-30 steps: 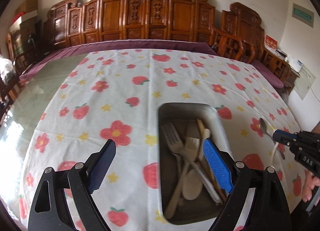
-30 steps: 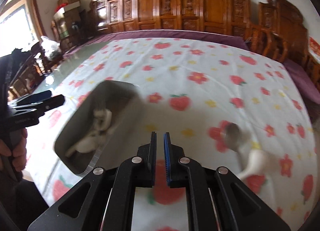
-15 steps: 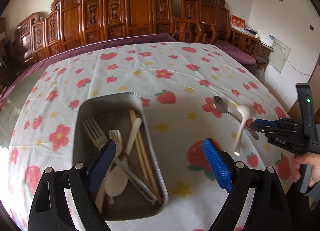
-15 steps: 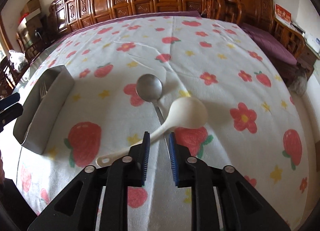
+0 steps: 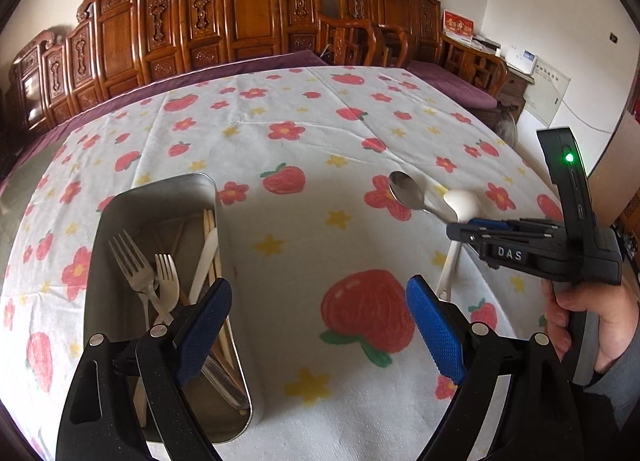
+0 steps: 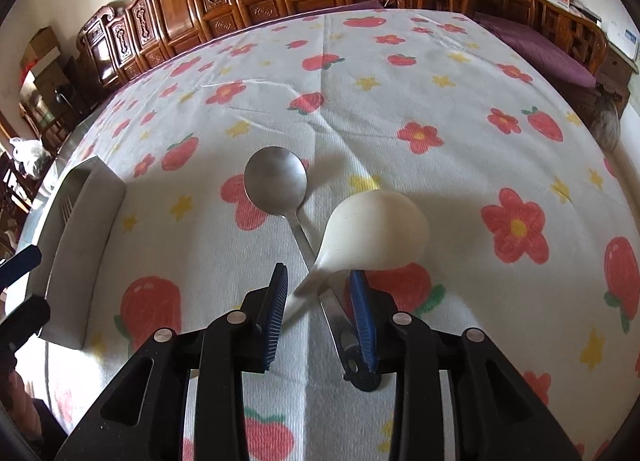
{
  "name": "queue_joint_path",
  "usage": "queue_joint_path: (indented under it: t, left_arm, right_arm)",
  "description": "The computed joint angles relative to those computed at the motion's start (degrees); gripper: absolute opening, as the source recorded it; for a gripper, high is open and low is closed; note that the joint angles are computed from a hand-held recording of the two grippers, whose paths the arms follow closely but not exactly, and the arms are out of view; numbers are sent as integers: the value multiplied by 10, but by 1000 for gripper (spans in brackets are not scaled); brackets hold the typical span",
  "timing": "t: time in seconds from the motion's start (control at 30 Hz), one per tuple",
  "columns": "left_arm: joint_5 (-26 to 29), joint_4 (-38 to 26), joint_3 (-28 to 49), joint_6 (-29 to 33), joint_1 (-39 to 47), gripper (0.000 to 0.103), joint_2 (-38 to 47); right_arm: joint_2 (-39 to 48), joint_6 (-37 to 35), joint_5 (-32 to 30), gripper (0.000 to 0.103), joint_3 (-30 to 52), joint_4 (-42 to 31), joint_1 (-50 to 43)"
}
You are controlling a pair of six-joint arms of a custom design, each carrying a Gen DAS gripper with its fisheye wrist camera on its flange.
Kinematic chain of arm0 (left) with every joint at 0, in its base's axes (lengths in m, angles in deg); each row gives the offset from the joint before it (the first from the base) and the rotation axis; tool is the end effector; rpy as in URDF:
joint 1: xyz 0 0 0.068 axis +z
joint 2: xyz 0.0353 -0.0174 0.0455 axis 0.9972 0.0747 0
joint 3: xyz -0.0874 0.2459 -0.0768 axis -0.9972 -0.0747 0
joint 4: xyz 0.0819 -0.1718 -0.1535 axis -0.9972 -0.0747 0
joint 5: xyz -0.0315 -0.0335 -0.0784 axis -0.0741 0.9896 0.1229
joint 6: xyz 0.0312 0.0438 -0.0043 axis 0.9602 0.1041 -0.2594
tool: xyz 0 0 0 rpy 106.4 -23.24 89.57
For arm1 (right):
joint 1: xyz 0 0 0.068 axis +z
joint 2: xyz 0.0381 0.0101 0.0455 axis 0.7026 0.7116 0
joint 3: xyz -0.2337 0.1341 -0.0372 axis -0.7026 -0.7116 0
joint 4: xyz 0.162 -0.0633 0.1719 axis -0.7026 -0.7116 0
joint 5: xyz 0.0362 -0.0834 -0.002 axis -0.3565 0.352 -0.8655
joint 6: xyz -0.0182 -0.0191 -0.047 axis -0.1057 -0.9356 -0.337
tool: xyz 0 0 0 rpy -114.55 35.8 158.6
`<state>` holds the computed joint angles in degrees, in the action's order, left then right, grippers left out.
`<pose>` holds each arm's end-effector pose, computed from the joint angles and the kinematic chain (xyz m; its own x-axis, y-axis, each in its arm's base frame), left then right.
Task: Organize utensils
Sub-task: 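Grasp the white ladle-spoon by its handle with the right tool and lift it, then grasp the metal spoon with the left tool while the right tool holds the ladle-spoon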
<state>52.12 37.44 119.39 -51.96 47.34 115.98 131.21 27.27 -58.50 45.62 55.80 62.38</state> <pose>0.2491 -0.1797 0.1419 -0.7654 -0.0713 -0.6396 -0.0447 0.9973 -0.0578 0.3810 0.1289 0.0937 -0.8157 -0.2814 -0.5053 -0.4050 0.9016 0.1517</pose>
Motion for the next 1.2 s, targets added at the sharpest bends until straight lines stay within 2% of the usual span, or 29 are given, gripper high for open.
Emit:
queue_joint_path:
  t: [0.13, 0.17, 0.2, 0.4, 0.7, 0.9, 1.2]
  left_arm:
    - [-1, -5, 3, 0, -2, 85, 8]
    - [0, -6, 4, 1, -1, 85, 10]
    - [0, -7, 4, 1, 0, 85, 11]
    - [-8, -10, 9, 1, -4, 85, 22]
    - [-43, -43, 37, 8, -29, 85, 23]
    - [-66, -81, 93, 10, -45, 85, 45]
    - [-20, -122, 238, -1, -55, 85, 161]
  right_arm:
    - [-3, -7, 19, 34, -9, 13, 9]
    - [-6, -9, 23, 31, -15, 16, 11]
    - [-6, -9, 22, 23, -15, 16, 10]
    - [-33, -10, -14, 5, -43, 25, -5]
    - [-156, -63, -57, 5, -125, 13, -42]
    - [-234, -123, -73, 5, -187, 2, -87]
    - [-244, -183, -92, 5, -207, 5, -173]
